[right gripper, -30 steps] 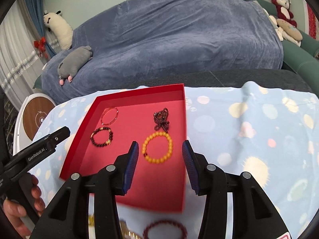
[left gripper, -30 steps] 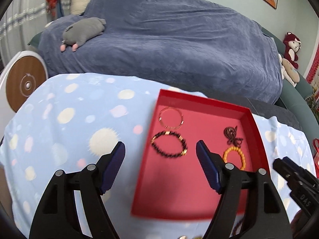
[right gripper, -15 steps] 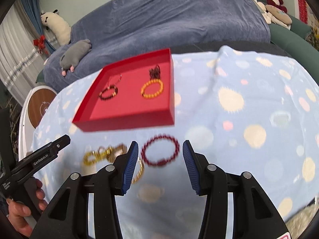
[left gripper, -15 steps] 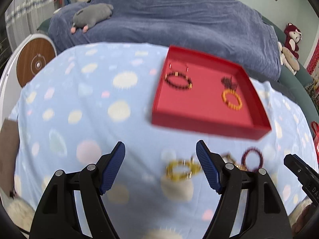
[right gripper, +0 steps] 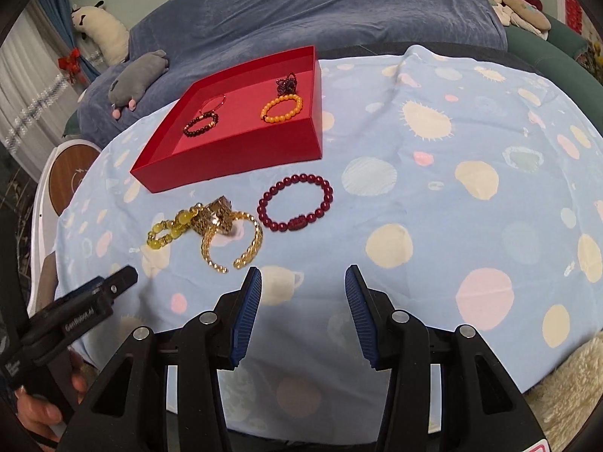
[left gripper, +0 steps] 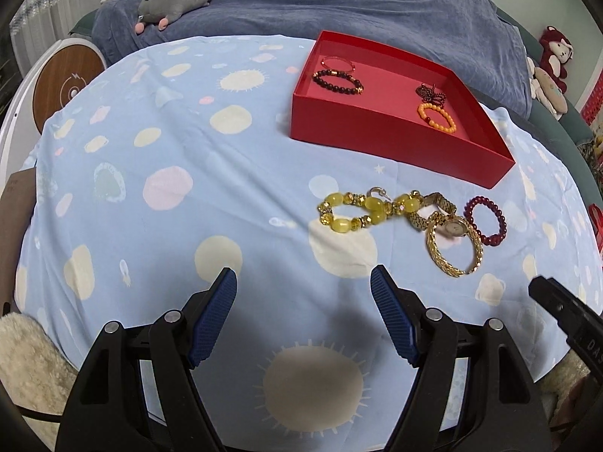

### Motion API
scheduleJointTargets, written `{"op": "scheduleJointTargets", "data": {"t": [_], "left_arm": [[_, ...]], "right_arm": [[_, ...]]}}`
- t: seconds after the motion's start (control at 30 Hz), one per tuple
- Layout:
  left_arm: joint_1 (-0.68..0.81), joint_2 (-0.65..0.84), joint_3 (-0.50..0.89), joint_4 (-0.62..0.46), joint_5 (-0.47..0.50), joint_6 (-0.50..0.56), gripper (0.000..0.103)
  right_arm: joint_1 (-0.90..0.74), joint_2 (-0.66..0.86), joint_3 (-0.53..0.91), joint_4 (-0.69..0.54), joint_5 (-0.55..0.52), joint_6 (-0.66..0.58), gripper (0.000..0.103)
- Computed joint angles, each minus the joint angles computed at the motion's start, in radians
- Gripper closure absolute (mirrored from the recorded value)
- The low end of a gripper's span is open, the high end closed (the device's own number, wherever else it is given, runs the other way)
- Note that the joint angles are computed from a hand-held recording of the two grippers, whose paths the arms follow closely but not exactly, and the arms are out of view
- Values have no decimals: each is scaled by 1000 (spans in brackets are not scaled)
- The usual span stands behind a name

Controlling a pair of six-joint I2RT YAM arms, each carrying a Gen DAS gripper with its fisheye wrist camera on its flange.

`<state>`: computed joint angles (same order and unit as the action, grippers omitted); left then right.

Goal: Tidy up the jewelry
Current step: 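Withdraw both open tools from the box back toward the remaining jewelry, then grasp the gold watch with the right tool while the left tool grasps the yellow beaded bracelet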

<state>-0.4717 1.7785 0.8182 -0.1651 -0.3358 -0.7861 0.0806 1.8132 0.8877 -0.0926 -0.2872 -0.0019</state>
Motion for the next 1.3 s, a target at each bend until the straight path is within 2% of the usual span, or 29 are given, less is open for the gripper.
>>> {"op": "scheduleJointTargets", "data": {"t": [0.33,0.73,0.83,0.97,1.03,1.1,1.2,1.23,1.3], "left_arm": [[11,15,19,4,17,-1,33],[15,24,18,15,28,-20,33],[29,18,9,23,39,-26,33],[46,3,-4,29,44,-25,31],[51,-5,-9,31,42,-24,28],[56,-7,-13,38,44,-21,27],[62,6,-3,34,46,-16,27],[65,11,1,35,49,-15,27],[73,18,6,39,54,-12,27]], "right_arm": [[43,107,129,-18,5,59,57],[127,142,129,-25,-8,57,57],[155,157,140,-26,9,51,49],[198,195,171,-30,49,53,46],[212,204,175,-11,68,56,40],[228,216,188,-8,93,57,38],[244,228,197,10,134,47,40],[245,230,197,15,144,40,45],[238,226,189,22,149,18,48]]}}
